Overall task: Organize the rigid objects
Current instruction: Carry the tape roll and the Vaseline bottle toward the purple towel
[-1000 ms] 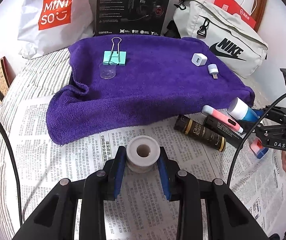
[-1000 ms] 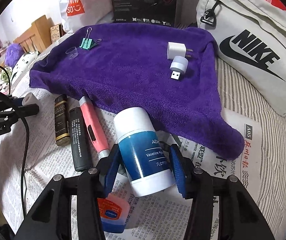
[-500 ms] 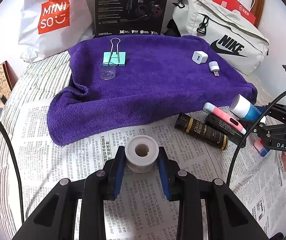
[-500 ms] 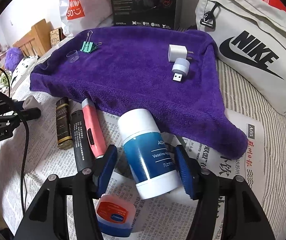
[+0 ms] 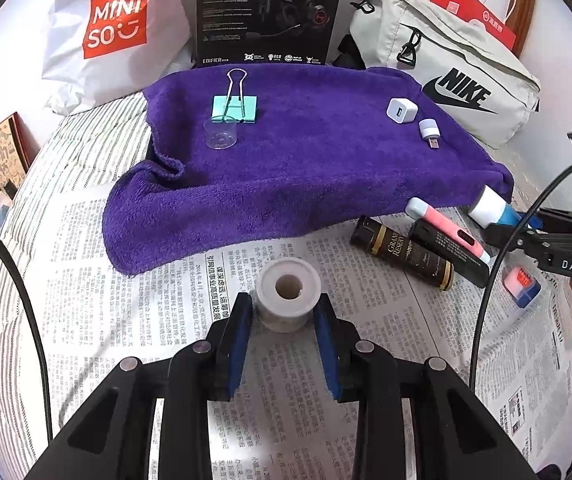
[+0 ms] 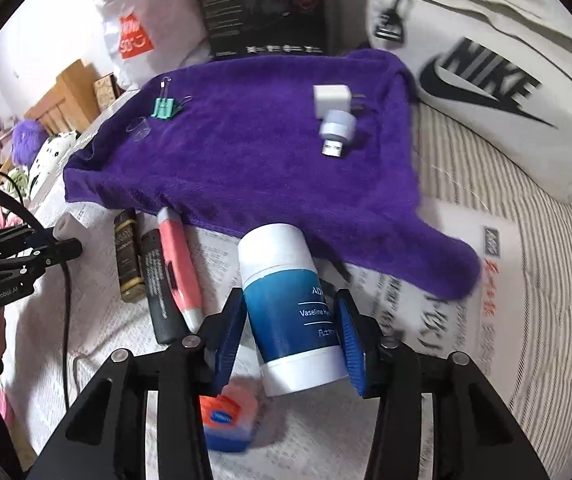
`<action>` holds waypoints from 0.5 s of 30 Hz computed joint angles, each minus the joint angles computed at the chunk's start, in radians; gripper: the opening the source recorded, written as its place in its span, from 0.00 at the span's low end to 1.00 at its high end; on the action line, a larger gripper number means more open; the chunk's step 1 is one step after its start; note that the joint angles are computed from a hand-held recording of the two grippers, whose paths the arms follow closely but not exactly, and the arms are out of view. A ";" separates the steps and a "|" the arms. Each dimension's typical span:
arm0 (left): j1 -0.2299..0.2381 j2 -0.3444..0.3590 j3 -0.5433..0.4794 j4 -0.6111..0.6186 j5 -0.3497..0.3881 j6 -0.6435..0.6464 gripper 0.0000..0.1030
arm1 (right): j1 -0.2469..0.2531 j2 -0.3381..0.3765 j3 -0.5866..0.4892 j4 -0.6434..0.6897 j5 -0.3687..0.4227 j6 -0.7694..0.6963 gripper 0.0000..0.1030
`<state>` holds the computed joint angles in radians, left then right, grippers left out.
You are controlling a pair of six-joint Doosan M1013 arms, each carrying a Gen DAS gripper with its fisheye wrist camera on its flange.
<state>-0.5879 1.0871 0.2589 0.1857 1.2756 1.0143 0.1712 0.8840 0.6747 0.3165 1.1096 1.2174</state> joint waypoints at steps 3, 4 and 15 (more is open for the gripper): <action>-0.002 0.007 -0.014 0.004 0.010 0.007 0.29 | -0.004 -0.016 0.025 -0.036 -0.016 0.013 0.40; -0.004 0.007 -0.013 0.009 0.010 0.007 0.29 | -0.005 -0.023 0.036 -0.051 -0.026 0.022 0.40; -0.003 0.004 -0.008 0.009 0.003 -0.006 0.29 | -0.002 -0.046 0.089 -0.110 -0.082 0.047 0.40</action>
